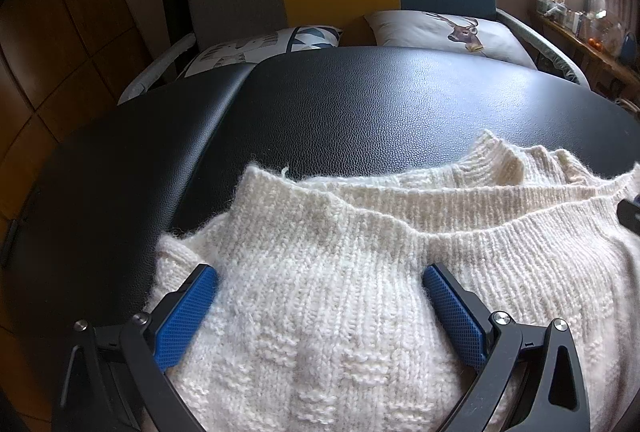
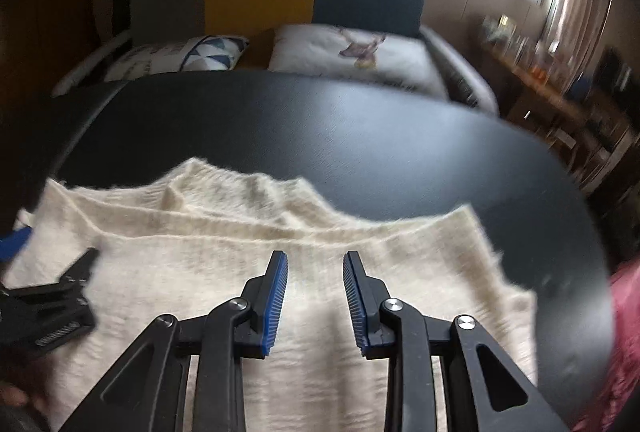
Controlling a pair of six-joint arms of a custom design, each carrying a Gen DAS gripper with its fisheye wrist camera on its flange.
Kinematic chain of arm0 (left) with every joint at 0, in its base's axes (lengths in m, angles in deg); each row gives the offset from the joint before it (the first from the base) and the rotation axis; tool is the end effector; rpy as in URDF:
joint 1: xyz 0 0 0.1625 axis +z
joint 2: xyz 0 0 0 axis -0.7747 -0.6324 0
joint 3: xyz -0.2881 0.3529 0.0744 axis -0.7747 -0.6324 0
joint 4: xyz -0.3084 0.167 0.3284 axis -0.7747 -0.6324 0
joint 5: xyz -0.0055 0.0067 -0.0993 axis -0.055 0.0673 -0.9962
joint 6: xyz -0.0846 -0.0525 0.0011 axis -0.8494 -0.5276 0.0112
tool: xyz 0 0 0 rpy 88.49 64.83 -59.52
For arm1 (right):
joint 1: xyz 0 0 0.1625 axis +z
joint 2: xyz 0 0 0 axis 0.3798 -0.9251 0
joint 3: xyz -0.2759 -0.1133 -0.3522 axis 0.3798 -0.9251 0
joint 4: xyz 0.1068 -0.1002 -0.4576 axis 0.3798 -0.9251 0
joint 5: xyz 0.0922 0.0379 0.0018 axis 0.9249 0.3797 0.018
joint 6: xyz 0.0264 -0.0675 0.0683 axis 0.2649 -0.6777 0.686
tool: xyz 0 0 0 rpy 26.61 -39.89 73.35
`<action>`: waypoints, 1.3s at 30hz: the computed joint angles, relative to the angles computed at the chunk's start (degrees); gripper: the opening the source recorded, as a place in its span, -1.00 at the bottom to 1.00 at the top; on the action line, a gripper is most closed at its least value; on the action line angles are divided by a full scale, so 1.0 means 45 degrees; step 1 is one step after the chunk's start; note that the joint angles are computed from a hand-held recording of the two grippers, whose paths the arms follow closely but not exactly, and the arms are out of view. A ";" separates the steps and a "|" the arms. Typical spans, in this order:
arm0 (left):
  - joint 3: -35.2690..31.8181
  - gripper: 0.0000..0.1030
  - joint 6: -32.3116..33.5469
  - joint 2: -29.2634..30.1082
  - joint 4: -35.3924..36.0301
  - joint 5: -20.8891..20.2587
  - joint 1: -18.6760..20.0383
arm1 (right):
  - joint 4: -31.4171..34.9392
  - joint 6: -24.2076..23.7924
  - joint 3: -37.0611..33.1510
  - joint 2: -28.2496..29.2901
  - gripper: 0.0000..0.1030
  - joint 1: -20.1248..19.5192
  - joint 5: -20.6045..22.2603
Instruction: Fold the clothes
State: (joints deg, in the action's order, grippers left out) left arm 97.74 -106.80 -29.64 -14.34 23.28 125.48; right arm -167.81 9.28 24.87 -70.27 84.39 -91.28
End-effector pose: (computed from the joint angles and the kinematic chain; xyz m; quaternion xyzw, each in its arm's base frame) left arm 0.0151 -0.7748 0.1700 0.0321 0.8312 -0.3139 0.4578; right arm 0.3015 -0.7840 -0.0471 0.1826 -0.8763 0.2448 0.3725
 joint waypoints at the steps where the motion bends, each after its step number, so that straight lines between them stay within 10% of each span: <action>1: 0.0000 1.00 0.0000 0.0000 0.0000 0.0000 0.0000 | 0.0364 0.0359 0.0033 -0.0081 -0.44 -0.0039 0.0184; 17: -0.0056 1.00 0.0044 0.0026 0.0017 -0.0022 0.0008 | 0.1840 0.1723 0.0176 -0.0340 -0.42 -0.0223 0.0633; 39: -0.0056 1.00 0.0081 0.0078 -0.0079 -0.0167 -0.0047 | 0.1697 0.0696 -0.0372 0.0248 -0.35 0.0049 -0.0479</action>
State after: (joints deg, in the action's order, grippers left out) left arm 97.49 -106.44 -29.29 -14.70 22.53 125.27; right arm -160.18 12.41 23.19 -69.16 84.61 -93.43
